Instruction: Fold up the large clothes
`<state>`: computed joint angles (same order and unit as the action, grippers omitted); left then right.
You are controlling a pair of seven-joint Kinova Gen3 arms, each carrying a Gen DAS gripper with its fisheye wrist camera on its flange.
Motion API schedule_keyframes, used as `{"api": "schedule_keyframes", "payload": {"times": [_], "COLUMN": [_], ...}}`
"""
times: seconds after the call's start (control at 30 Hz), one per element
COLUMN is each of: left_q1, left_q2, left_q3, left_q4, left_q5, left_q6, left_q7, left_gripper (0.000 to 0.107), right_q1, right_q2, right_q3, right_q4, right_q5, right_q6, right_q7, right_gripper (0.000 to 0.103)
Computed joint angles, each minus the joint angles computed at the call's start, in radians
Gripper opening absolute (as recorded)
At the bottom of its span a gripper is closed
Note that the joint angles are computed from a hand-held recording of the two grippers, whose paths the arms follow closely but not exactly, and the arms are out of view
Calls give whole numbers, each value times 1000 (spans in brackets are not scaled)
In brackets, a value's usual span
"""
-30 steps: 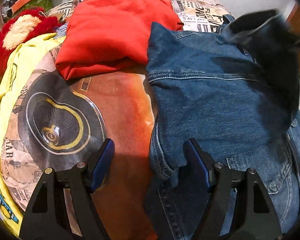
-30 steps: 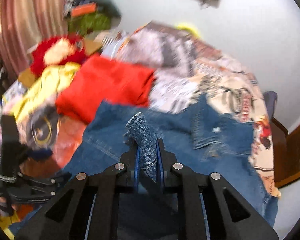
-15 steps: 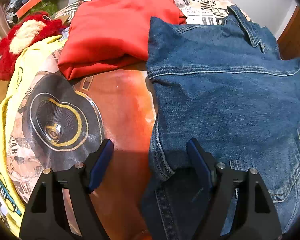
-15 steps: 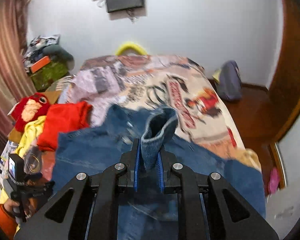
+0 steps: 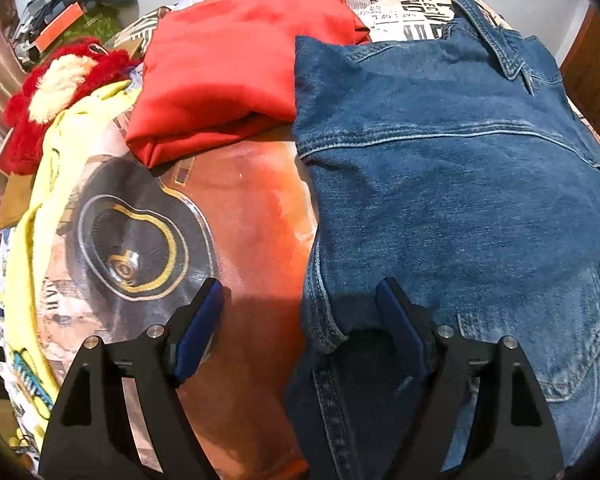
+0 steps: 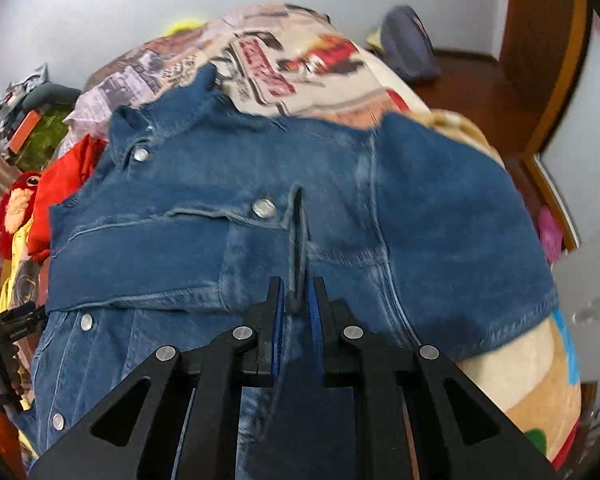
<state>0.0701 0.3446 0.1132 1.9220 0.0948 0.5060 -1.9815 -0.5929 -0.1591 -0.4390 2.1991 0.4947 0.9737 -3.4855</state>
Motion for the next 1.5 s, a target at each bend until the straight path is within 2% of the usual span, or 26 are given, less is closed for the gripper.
{"api": "schedule_keyframes", "payload": {"times": [0.1,0.13,0.17,0.2,0.23,0.27,0.33,0.4,0.47,0.53,0.6,0.67,0.73,0.8,0.87,0.9,0.97,1.03,1.1,1.13,1.33,1.5], "left_q1": [-37,-40,-45,-49,-60,-55,-101,-110,-90,-57,-30,-17,-2,8,16,19,16,13,12,12,11,-13], "left_q2": [-45,-59,-78,-94,-116,-130,-154,-168,-176,-181,-179,-176,-173,-168,-159,-155,-152,-152,-155,-156,-163,-183], "left_q3": [27,29,32,35,43,32,60,54,38,20,11,9,8,8,8,10,15,20,20,20,15,22], "left_q4": [7,12,16,20,27,29,32,37,45,54,59,64,69,70,67,65,66,68,71,71,68,65], "left_q5": [39,49,60,74,101,132,210,275,283,253,219,199,177,160,145,141,144,147,146,146,138,181], "left_q6": [16,16,17,16,15,20,41,58,51,33,22,16,3,-5,-5,-5,-4,-6,-11,-10,-8,-4], "left_q7": [-55,-67,-84,-101,-129,-156,-224,-282,-292,-266,-237,-224,-208,-194,-175,-167,-165,-166,-165,-165,-154,-192], "left_gripper": [79,79,79,79,79,80,82,83,84,84,84,83,84,83,84,84,84,84,84,84,84,84], "right_q1": [1,12,38,82,126,151,167,127,117,155,148,98,119,187,244,247,200,114,78,86,102,90], "right_q2": [-75,-94,-104,-109,-105,-94,-74,-49,-33,-25,-28,-30,-30,-23,5,16,19,-12,-32,-51,-70,-54], "right_q3": [28,36,25,-1,-30,-46,-21,65,108,79,71,79,16,-76,-142,-153,-119,-28,9,1,-38,-90], "right_q4": [55,69,78,84,84,90,112,136,171,192,184,158,117,63,4,-19,-59,-45,-35,-27,-80,-146], "right_q5": [-31,-45,-56,-67,-76,-73,-90,-120,-112,-77,-49,-19,-1,2,18,22,20,16,26,30,90,180], "right_q6": [-96,-135,-167,-196,-211,-231,-308,-390,-471,-504,-471,-396,-315,-233,-152,-111,-51,-55,-64,-68,-24,104], "right_q7": [-5,8,17,29,39,36,70,87,58,-7,-62,-107,-101,-48,21,45,81,94,81,81,86,61], "right_gripper": [14,21,33,41,55,58,58,58,59,56,49,43,37,30,9,9,9,9,9,6,5,5]}}
